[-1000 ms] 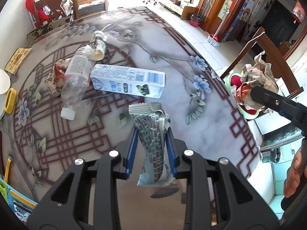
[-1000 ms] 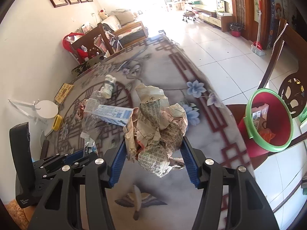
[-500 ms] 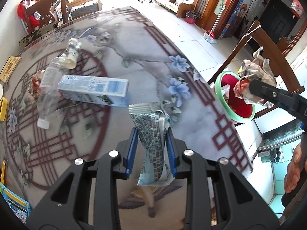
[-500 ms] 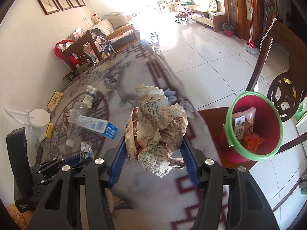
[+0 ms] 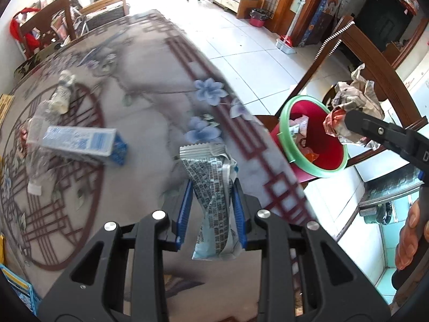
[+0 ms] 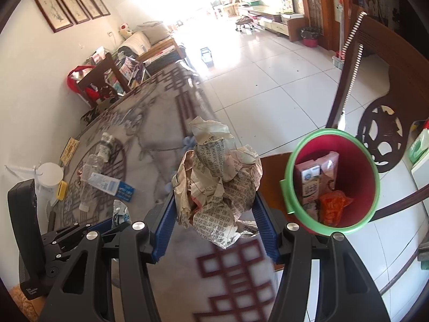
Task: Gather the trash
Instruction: 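Open the right gripper over the red bin while the left releases the blue-white wrapper into it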
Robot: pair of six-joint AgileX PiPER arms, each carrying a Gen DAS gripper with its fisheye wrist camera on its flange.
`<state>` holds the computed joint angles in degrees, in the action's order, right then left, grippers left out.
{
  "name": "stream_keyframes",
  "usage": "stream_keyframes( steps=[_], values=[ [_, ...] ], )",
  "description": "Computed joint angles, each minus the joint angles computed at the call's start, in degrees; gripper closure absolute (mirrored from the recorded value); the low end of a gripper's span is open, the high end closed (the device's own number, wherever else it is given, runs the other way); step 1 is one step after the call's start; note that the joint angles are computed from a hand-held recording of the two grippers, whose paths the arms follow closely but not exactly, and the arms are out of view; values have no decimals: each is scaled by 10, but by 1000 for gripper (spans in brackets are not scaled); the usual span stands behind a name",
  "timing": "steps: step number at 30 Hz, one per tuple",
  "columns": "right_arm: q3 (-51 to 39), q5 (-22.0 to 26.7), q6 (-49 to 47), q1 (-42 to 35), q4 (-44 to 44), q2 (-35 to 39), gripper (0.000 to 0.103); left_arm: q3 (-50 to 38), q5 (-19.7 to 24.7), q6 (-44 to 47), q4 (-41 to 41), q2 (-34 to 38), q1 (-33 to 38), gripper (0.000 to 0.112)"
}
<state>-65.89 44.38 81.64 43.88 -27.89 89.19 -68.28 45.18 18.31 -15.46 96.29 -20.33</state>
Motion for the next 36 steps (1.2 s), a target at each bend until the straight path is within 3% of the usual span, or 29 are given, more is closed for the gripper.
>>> stream_keyframes(
  steps=[8, 18, 22, 26, 33, 36],
  values=[
    [114, -20, -11, -93, 7, -78, 48, -60, 7, -55, 23, 41, -66, 85],
    [189, -70, -122, -246, 36, -90, 46, -267, 52, -85, 16, 164, -153, 85],
    [198, -69, -127, -268, 20, -84, 30, -359, 73, -100, 31, 221, -184, 85],
    [224, -82, -116, -290, 16, -105, 24, -457, 108, -114, 43, 282, -212, 85],
    [278, -89, -97, -321, 30, -161, 23, -610, 169, -113, 49, 377, -243, 84],
    [291, -72, -80, -318, 29, -186, 23, -653, 183, -110, 46, 403, -253, 74]
  ],
)
